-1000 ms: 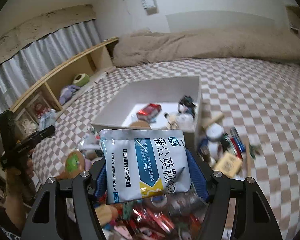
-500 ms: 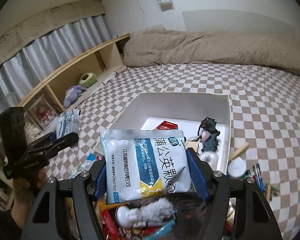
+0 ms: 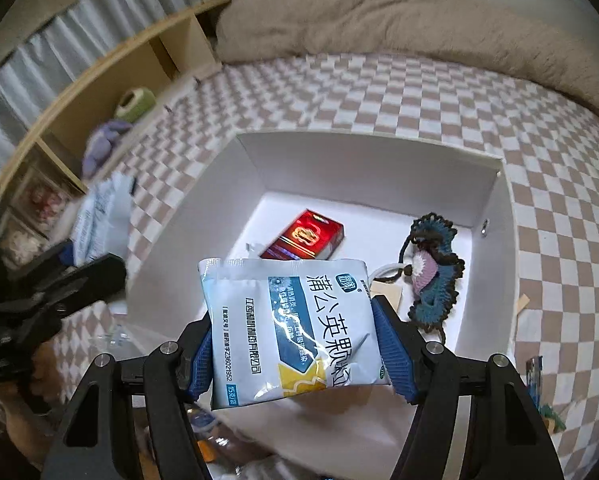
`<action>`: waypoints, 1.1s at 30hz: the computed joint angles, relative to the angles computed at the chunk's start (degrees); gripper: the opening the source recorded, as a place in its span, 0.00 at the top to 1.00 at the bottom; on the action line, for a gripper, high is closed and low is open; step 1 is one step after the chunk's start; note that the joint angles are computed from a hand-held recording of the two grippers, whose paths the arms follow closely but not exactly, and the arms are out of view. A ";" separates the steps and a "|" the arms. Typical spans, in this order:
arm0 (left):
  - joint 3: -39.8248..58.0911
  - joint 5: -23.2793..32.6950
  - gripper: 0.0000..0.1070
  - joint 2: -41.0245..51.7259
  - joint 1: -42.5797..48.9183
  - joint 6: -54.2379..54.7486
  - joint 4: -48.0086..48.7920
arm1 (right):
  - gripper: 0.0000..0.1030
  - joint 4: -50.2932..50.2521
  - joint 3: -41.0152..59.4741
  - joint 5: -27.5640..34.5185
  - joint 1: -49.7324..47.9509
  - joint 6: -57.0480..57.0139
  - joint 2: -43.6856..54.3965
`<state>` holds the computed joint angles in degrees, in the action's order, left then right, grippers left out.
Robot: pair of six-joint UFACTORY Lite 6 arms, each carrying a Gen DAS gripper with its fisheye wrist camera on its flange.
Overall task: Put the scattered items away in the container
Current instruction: 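Lift both packets and carry them over the white box, then open the right gripper to drop its packet into the box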
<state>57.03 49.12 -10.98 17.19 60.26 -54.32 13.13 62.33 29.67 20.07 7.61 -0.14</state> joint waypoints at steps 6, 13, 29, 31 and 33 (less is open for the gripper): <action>10.19 0.47 0.35 10.36 -3.51 -6.77 3.36 | 0.32 -5.39 13.01 8.43 -0.23 1.36 14.75; 16.62 -1.83 0.35 17.84 -7.94 -13.23 10.45 | 0.32 -11.11 24.95 15.39 0.16 3.41 28.17; 20.68 -4.07 0.35 25.17 -11.59 -19.26 18.50 | 0.25 -5.79 18.70 14.99 -2.60 -2.48 21.96; 22.13 -3.32 0.35 26.53 -12.12 -20.68 18.90 | 0.25 -4.51 14.69 14.36 -3.56 -4.23 16.80; 23.62 -2.47 0.35 27.85 -12.89 -22.51 19.45 | 0.25 -3.53 10.19 13.69 -4.39 -6.19 10.88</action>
